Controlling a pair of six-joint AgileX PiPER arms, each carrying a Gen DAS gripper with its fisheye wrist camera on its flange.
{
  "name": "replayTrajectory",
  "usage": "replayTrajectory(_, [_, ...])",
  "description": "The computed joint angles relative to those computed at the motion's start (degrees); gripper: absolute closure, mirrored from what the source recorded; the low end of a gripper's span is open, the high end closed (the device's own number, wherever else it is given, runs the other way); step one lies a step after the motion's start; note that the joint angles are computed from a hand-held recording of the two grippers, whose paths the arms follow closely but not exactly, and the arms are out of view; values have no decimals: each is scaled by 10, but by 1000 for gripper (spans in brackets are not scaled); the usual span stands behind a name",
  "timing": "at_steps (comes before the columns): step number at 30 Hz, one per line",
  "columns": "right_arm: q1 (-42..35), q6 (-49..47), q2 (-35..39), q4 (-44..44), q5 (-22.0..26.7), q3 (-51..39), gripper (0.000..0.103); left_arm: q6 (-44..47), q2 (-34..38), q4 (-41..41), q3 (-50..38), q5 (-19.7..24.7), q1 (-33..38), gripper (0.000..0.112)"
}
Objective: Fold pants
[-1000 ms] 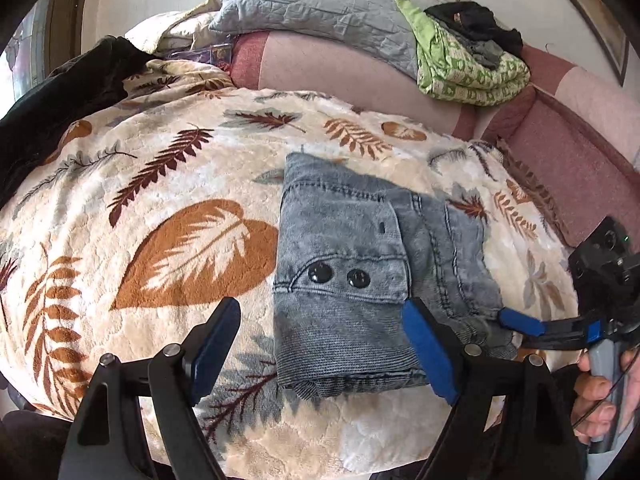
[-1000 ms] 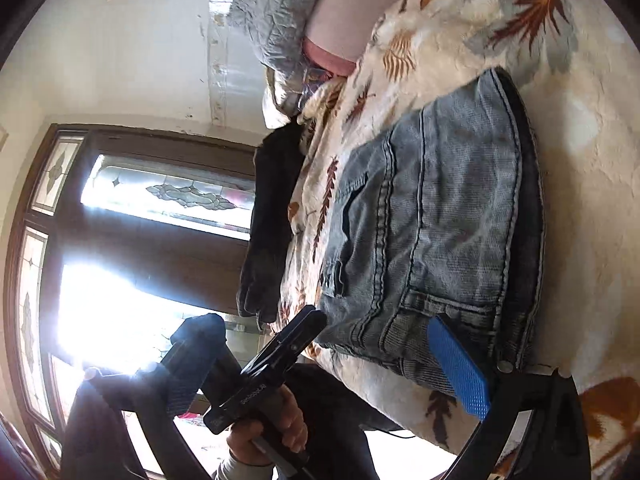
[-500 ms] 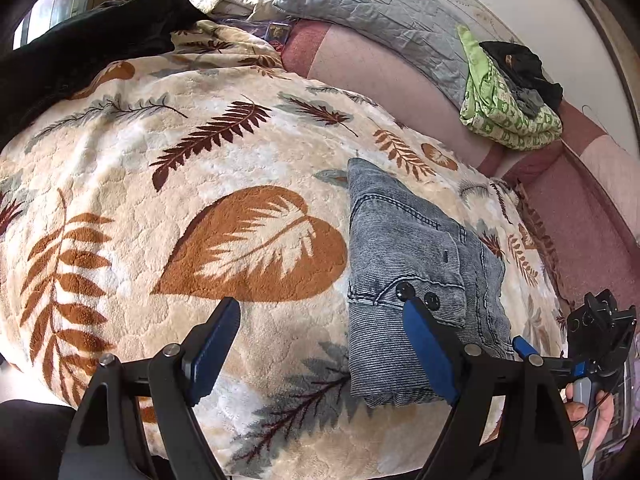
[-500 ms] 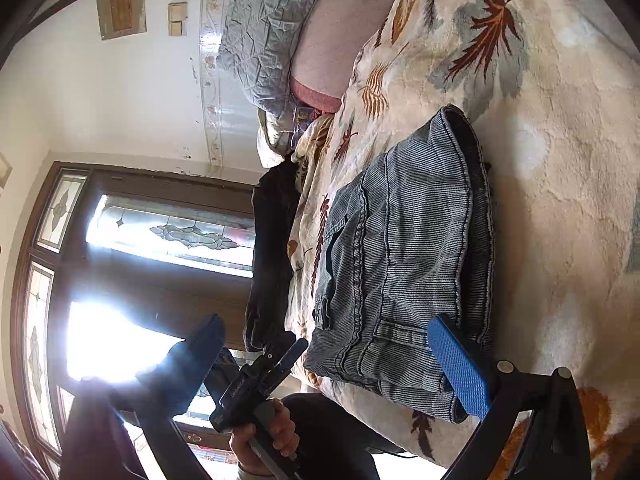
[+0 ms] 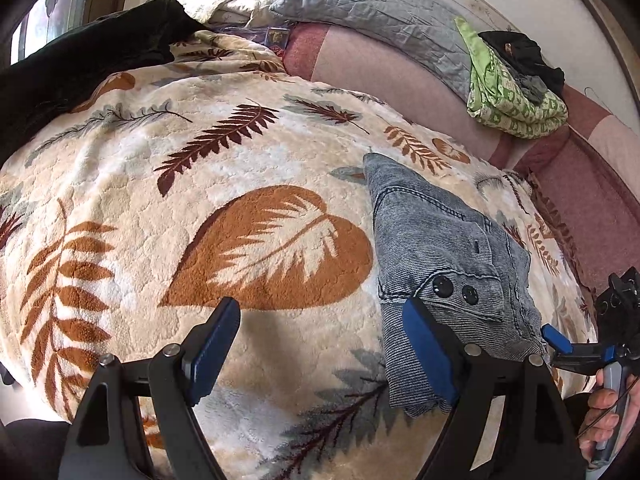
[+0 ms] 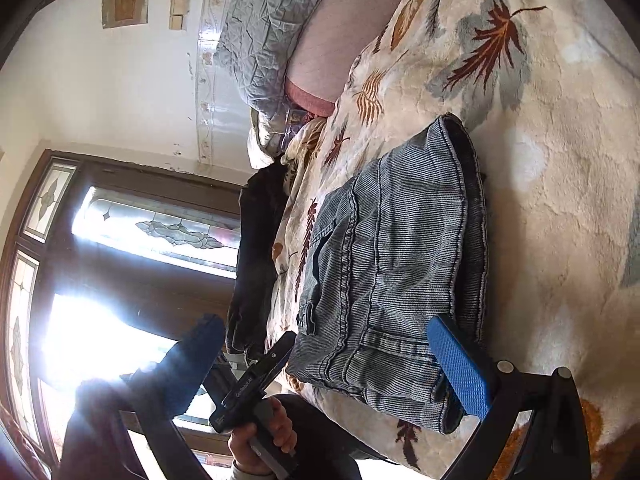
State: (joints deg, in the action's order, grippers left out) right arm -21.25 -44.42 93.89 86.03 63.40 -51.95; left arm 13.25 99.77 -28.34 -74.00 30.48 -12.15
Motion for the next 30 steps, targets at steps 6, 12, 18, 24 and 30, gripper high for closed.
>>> replayTrajectory(6, [1,4,0,-3,-11,0,1,11,-4,-3,6,-7,-6,28])
replayTrajectory(12, [3,5,-2,-6,-18,0,1,11,-5,-5,10,-9,-4,28])
replayTrajectory(18, [-1,2,-5,-7,-17,4,1,10,-10,-1,17,-14,-5,28])
replayTrajectory(24, [-19,67,3,-55,-8,-28,1,70,25,-91,-53,101,33,28])
replayTrajectory(30, [-19,178,92,-165,14,-190,1,28,170,-131,-273,260,45,28])
